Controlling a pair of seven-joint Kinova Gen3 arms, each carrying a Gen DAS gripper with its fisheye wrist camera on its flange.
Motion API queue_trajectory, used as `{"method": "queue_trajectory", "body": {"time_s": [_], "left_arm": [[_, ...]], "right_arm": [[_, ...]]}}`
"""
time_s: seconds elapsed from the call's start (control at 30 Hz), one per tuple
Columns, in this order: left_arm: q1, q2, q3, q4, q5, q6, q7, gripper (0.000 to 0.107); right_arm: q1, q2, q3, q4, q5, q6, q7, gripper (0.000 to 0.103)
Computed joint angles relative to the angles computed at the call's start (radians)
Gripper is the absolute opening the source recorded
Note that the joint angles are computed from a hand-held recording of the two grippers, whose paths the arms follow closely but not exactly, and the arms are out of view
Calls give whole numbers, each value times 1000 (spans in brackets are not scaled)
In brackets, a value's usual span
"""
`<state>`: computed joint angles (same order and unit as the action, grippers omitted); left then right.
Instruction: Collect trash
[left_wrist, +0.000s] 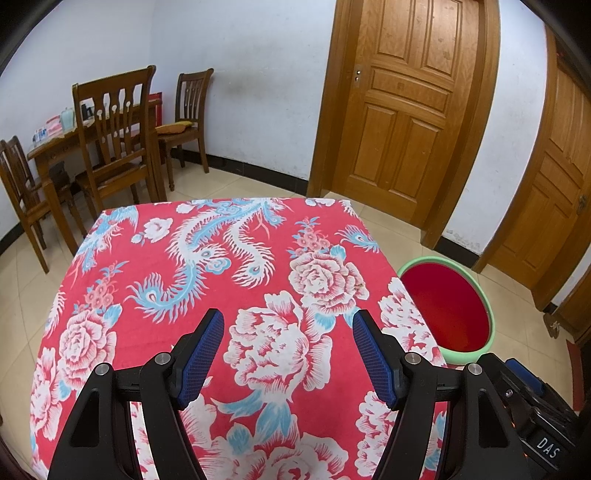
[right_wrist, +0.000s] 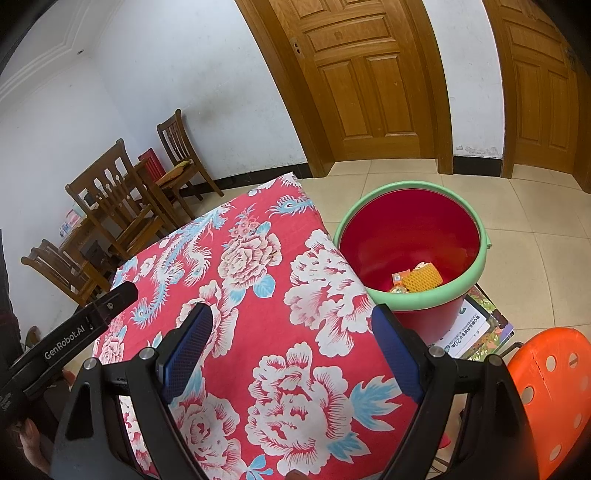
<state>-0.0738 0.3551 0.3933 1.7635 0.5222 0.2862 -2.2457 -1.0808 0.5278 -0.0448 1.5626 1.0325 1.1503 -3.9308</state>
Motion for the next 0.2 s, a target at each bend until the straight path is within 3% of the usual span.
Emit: {"method": "queue_trajectory", "body": {"time_s": [0.2], "left_arm": [[3,0,-6,-2,-1,4,1,74]], "right_arm": [[1,0,-1,-2,-4,0,3,87]]}}
